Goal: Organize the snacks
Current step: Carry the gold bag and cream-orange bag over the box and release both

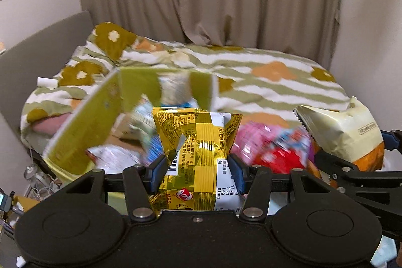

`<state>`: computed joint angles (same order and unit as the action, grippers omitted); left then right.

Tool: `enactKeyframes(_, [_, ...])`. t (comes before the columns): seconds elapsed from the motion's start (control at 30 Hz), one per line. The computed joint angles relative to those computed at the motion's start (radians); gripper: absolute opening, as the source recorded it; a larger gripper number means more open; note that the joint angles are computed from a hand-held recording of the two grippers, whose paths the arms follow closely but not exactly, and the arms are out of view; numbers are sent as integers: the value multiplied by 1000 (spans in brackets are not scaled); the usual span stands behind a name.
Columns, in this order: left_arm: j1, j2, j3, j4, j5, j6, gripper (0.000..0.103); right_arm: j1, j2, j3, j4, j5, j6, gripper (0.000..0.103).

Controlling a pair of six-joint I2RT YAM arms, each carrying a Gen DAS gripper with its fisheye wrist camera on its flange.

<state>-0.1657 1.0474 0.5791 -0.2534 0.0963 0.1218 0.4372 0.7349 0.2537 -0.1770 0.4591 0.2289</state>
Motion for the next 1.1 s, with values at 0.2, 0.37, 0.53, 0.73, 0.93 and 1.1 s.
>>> enactKeyframes(0.2, [193,237,184,43,115,106,57,86,381,203,178,44,40,91])
enactKeyframes(0.37, [290,434,350,43,171,188,57,129,677,444,218,54,77,91])
enactKeyframes(0.53, [345,615,493,17,214,264,57,157,886,659,182,84,115,91])
enactKeyframes(0.73, [371,768,623,-35,261,344,84,180,1038,832,94,128,181,91])
enactKeyframes(0.93, [402,829,679,-59,307,392,99,176,1128,937,18,158,236,91])
enactKeyframes(1.1, [427,815,672,-73,332,408,99,185,1164,990,-26,170,251,91])
